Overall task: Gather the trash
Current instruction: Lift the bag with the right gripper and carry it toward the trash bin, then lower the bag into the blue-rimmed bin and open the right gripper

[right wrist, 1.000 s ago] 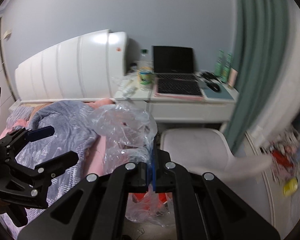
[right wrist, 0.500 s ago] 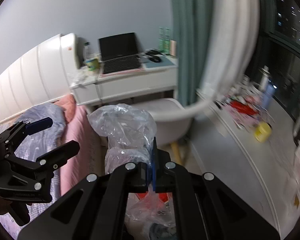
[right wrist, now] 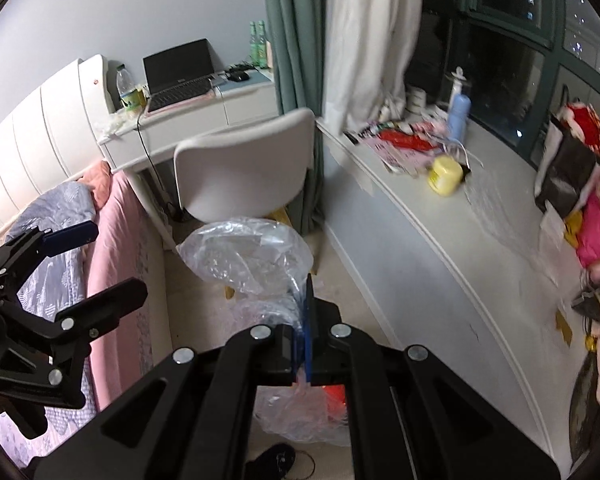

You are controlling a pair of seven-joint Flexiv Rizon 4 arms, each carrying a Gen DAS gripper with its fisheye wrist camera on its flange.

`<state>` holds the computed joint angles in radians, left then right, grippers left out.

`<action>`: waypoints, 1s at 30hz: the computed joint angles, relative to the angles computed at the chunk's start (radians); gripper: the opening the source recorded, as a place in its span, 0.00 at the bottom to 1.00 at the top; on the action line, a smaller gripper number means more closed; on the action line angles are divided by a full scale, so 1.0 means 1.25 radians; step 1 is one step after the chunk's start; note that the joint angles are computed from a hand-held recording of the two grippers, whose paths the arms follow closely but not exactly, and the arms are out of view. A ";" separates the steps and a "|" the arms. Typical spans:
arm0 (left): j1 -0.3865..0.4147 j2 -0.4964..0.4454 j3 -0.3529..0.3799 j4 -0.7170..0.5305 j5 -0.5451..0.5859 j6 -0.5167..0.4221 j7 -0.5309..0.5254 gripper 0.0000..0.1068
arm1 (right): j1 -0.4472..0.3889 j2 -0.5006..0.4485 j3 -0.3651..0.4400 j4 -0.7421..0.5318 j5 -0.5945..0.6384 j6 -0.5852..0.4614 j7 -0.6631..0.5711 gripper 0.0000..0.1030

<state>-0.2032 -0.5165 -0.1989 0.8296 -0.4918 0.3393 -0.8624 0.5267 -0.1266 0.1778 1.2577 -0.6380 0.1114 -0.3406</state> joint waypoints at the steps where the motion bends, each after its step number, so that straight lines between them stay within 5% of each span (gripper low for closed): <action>1: 0.002 0.012 0.000 0.019 -0.002 0.001 0.006 0.91 | 0.000 0.009 0.005 0.014 0.009 0.001 0.015 0.04; 10: 0.001 0.084 0.023 0.187 0.016 0.017 0.060 0.91 | -0.009 0.028 0.028 0.100 0.070 0.048 0.096 0.04; 30: 0.008 0.030 0.034 0.308 0.063 0.081 0.133 0.91 | -0.040 -0.029 0.016 0.284 0.160 0.262 0.132 0.04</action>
